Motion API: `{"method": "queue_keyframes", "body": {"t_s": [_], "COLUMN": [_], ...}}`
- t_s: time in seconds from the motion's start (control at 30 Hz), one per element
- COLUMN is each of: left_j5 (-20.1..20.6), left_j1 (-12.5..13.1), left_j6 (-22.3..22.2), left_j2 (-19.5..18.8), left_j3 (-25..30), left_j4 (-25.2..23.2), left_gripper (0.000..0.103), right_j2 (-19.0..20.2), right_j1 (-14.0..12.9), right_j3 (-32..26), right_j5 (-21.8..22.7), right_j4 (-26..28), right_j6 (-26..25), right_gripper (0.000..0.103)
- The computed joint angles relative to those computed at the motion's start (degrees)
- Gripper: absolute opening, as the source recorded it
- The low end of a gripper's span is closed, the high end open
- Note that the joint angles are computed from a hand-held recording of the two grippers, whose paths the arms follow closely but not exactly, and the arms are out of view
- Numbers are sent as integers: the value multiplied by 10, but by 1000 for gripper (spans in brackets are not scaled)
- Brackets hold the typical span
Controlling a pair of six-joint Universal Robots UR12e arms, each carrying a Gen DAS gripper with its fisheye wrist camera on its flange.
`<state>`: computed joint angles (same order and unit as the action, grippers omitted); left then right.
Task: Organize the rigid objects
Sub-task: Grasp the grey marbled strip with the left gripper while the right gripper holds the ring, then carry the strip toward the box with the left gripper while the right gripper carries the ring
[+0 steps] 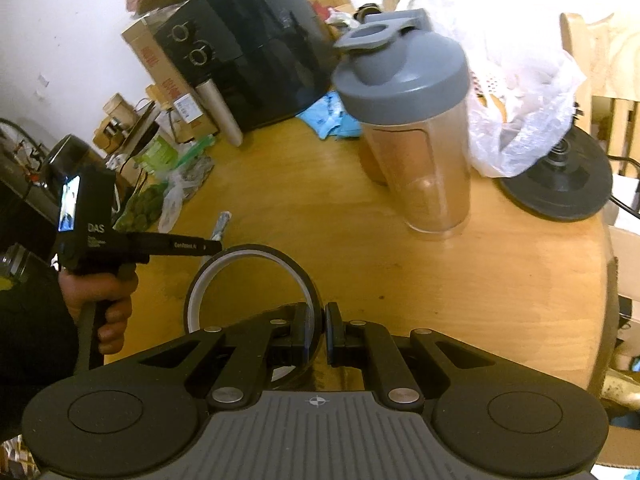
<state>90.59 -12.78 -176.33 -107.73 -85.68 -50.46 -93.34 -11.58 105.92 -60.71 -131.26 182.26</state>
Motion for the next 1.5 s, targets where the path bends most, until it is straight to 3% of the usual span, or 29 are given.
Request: {"method": "queue_keyframes", "body": {"t_s": [0.8, 1.5], "left_j5": [-18, -56], "left_j1": [19, 28], "left_j6": [-52, -121], "left_j2": [82, 165], "left_j3": [-57, -128], "left_j4": [16, 16], "left_gripper": [16, 16], "right_j2": [12, 1], "right_j1": [14, 6], "right_j3": [-17, -14], "right_j5": [47, 77], "right_j4": [27, 57], "right_j6": [-64, -118], "right_gripper": [10, 10]}}
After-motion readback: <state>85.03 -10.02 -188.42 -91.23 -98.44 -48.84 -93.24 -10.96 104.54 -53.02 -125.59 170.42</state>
